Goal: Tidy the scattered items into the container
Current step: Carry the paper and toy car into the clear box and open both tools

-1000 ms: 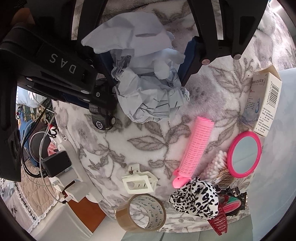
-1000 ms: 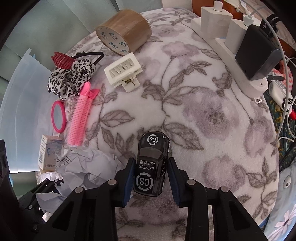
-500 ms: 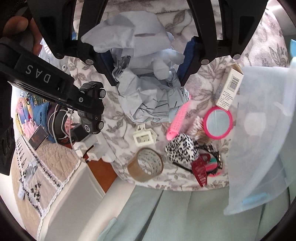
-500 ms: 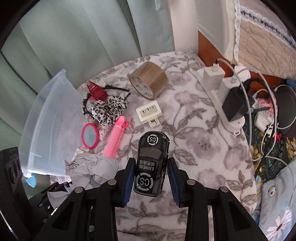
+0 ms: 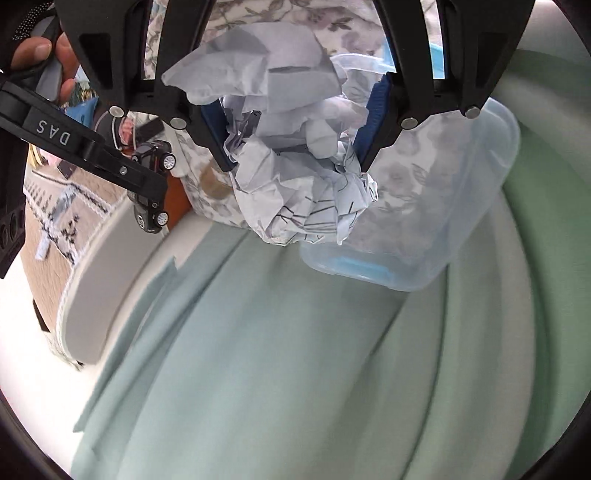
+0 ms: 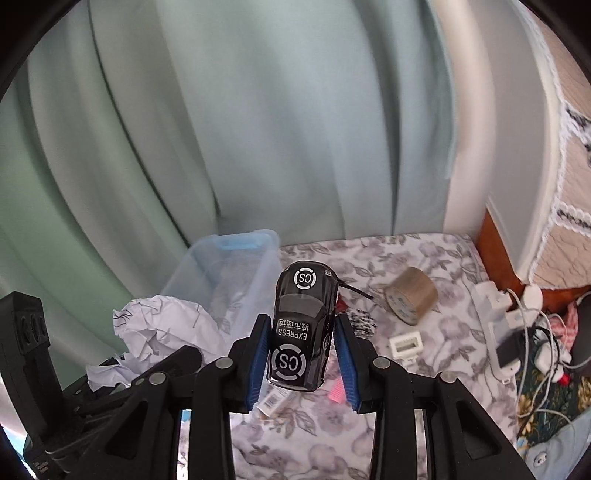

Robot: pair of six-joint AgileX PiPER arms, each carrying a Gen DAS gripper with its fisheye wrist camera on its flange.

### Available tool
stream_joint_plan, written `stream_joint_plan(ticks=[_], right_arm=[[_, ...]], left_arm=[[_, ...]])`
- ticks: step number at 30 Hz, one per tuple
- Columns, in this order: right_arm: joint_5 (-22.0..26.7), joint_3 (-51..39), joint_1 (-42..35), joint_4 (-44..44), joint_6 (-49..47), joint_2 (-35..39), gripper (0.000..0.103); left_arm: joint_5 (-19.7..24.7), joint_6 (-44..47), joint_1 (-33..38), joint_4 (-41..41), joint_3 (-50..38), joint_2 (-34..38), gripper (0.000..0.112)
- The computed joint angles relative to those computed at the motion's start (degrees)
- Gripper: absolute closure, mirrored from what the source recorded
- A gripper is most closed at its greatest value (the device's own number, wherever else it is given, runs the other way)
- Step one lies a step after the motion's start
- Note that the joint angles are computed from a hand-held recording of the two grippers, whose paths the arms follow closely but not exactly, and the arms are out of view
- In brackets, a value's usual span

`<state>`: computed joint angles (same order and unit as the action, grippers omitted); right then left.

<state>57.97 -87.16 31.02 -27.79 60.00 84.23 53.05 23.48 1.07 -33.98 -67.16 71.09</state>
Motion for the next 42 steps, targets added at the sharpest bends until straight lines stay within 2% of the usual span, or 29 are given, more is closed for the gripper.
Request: stream_joint_plan(ticks=[5,8,14,17,20,24,33,42], right_arm=[[-1.63,-9.78,1.89,4.56,-5.48,9.25,0.065],[-1.86,-14.77,2.39,7.77,-8.47,14.43,0.065],[-1.3,-22.1,1.57,13.87,-13.77,22.78,0.065],[0.95,-25.44,1.23,14.96,-14.8,26.19,0.064],[1.08,-25.68,1.18,14.96,-14.57,26.94,0.063],[-0.67,-23.92,0.87,13.51,-13.87,25.97,0.039],[0.02,-22.15,0.27,12.76,-11.11,24.45,0.036],[-2.19,-16.54,0.4,10.78,-8.0,20.03,0.031]], left_arm=[[1.62,2.88,10.45,-1.47,-0.33,2.67,0.046],[1.97,3.84,13.97,-1.91,-0.85,4.98,0.046],[1.53,4.95,16.37,-1.38,-0.29,8.74,0.044],[1.21,4.49,15.9,-1.05,-0.22,10.6,0.043],[1.0,5.31,15.55,-1.54,0.01,11.53,0.04],[2.23,5.31,15.62,-2.68,-1.17,13.52,0.033],[0.94,3.66,14.26,-2.09,-0.97,14.3,0.02],[-0.55,4.69,11.75,-3.18,-0.05,12.3,0.016]])
